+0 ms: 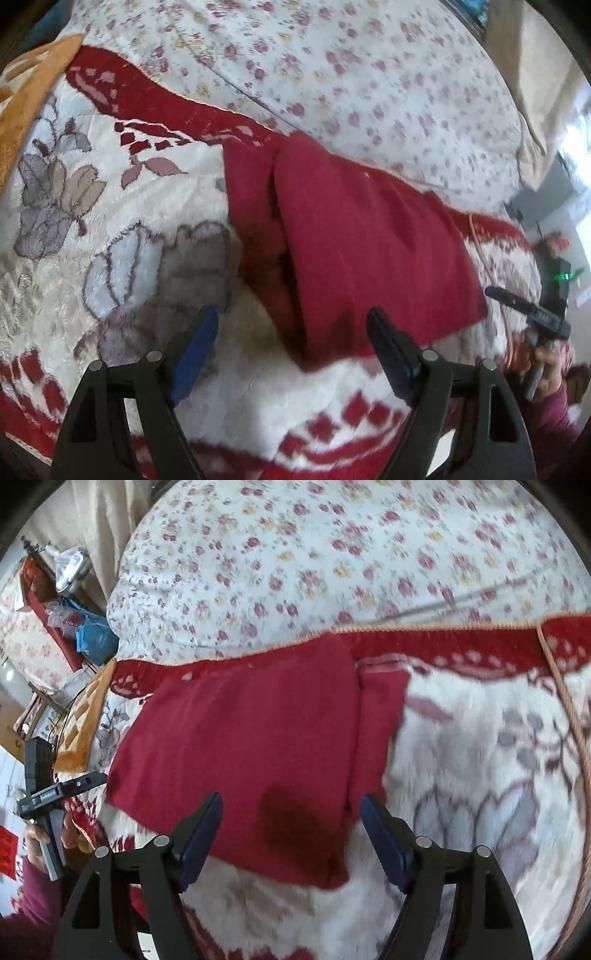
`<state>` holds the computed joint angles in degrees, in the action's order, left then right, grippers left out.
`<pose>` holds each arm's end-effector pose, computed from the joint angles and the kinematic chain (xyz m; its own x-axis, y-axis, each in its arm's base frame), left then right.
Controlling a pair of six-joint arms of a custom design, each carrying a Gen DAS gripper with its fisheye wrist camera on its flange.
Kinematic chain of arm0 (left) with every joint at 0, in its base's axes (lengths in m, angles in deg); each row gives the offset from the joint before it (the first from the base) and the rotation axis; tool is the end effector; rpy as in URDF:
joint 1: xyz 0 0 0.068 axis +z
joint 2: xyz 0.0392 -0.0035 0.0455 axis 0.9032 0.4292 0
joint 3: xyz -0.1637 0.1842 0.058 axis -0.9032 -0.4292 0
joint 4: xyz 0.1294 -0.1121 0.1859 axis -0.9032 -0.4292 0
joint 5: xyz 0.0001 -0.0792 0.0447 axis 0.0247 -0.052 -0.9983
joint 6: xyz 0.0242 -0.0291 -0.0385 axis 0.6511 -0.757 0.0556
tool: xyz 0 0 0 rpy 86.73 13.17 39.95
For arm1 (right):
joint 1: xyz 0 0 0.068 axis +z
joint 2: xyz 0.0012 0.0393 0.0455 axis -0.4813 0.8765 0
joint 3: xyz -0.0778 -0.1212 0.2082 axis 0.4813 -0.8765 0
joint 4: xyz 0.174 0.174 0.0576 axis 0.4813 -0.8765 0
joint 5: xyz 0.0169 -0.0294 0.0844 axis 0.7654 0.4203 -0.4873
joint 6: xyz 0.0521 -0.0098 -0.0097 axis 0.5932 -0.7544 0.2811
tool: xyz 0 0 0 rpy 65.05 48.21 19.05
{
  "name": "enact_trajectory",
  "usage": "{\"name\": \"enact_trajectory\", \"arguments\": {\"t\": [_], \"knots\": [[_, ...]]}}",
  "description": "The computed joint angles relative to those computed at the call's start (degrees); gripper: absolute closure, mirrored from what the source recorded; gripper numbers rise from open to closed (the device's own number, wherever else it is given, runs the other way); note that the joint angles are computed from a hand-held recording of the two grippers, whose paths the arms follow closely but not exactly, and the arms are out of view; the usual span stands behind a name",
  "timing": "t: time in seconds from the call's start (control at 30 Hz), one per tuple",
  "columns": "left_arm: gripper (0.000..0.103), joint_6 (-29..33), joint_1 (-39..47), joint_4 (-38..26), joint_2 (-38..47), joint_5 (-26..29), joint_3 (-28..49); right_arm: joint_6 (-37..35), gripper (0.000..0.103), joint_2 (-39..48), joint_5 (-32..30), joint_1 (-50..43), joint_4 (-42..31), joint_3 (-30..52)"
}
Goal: Fold small clothes
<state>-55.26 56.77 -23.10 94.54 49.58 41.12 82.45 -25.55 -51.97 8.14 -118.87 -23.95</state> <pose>0.3629 -0.0701 0.2306 -0.7725 0.4239 -0.4728 0.6146 0.6863 -0.3890 0.0951 0.0568 0.2213 -0.6848 0.5280 -0.5022 0.3903 0.8478 0.3591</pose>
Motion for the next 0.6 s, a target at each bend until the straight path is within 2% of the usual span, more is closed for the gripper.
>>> {"name": "enact_trajectory", "arguments": {"t": [0.13,0.2,0.23,0.3,0.33,0.37,0.4,0.5,0.53,0.6], "knots": [[0.022,6.5,-0.6,-2.5,-0.8,0.7,-2.2,6.6,0.022,0.6,2.6,5.9,-1.1,-1.7],[0.022,7.7,-1.7,-1.4,-1.9,-0.5,-4.1,8.0,0.023,0.6,3.6,8.0,-0.3,-2.4],[0.023,7.4,-2.5,-0.2,-2.2,-1.9,-4.8,7.2,0.028,1.2,2.9,7.5,0.9,-2.7],[0.051,6.2,-3.6,1.4,-1.7,-4.5,-5.1,4.4,0.045,4.5,1.6,5.8,3.7,-3.1],[0.071,6.2,-3.8,0.4,-0.6,-4.9,-3.9,3.4,0.056,6.9,2.1,5.4,4.1,-2.5],[0.081,6.1,-3.9,-0.3,0.1,-5.0,-3.3,2.4,0.064,9.0,2.8,5.2,4.0,-1.8],[0.085,6.3,-4.0,-0.6,-0.1,-5.1,-3.3,2.1,0.083,9.3,3.1,4.8,3.2,-1.2],[0.092,8.2,-3.8,1.0,-4.7,-5.7,-6.5,1.5,0.091,2.4,2.1,2.9,-1.0,-0.2],[0.092,8.5,-3.1,0.2,-5.0,-5.1,-6.2,1.7,0.094,1.0,2.8,3.6,-3.5,0.9],[0.094,8.8,-1.8,-1.5,-3.6,-5.4,-4.9,2.5,0.095,0.2,3.9,5.2,-7.1,2.2]]}}
